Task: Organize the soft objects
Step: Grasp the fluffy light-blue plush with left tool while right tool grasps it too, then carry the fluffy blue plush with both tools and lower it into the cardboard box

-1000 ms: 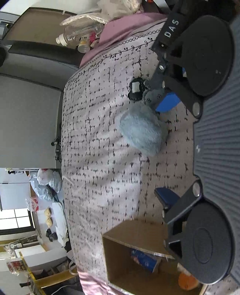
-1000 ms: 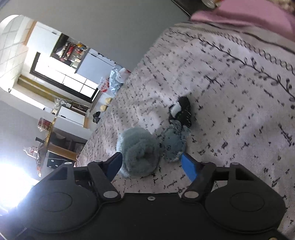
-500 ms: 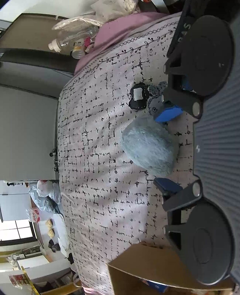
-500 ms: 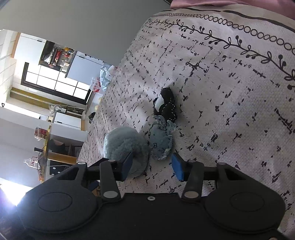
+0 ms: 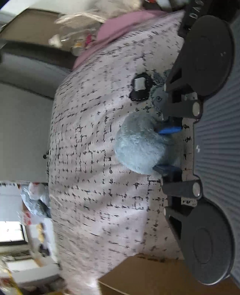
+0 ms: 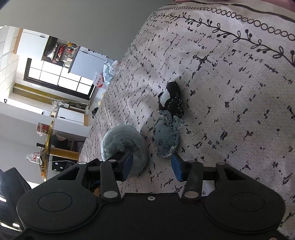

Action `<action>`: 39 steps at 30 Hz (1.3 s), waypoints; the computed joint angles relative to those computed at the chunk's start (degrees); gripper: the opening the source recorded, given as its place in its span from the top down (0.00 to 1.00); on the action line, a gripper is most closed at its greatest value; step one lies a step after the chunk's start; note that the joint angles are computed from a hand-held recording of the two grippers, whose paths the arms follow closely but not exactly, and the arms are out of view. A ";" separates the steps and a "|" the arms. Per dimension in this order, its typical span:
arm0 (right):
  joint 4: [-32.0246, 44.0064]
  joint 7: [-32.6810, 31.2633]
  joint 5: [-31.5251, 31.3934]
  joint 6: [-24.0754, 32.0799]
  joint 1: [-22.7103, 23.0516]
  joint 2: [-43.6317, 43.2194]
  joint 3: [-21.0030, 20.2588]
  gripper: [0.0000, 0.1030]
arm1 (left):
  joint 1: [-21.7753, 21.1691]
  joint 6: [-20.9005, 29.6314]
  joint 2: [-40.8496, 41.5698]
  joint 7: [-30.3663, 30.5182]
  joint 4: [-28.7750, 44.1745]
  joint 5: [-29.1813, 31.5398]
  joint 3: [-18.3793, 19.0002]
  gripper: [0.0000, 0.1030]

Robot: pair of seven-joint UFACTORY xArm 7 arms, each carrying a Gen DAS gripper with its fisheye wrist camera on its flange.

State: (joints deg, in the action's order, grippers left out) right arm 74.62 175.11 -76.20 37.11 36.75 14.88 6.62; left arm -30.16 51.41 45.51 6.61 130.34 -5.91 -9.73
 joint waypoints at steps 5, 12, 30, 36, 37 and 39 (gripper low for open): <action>0.68 0.15 -1.78 -0.13 0.13 0.33 -0.22 0.54 | 2.80 3.20 -0.75 0.47 0.33 -4.50 -2.33 0.74; 2.64 -3.30 -1.71 -1.99 -0.12 1.44 -0.24 0.54 | 6.12 5.67 -5.29 2.14 -4.74 -10.10 -4.15 0.74; 11.33 -23.04 9.39 -0.91 3.63 3.55 -1.17 0.86 | 11.43 8.77 -13.63 6.33 -12.26 -17.29 -4.17 0.74; 18.47 -31.87 14.81 3.45 5.99 6.65 -2.29 0.86 | 13.23 9.59 -14.23 6.81 -11.62 -19.40 -4.07 0.74; 19.83 -33.25 15.57 3.98 6.37 7.21 -2.54 0.86 | 13.53 9.68 -14.33 6.87 -11.43 -19.69 -4.02 0.74; 21.27 -33.64 16.22 3.46 7.04 7.68 -3.39 0.86 | 13.99 9.58 -14.66 7.00 -11.09 -19.82 -3.74 0.74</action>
State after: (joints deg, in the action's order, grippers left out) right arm 95.89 141.47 -59.98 40.57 43.79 22.56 3.23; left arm -16.17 60.99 30.85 13.61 119.25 -25.74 -13.47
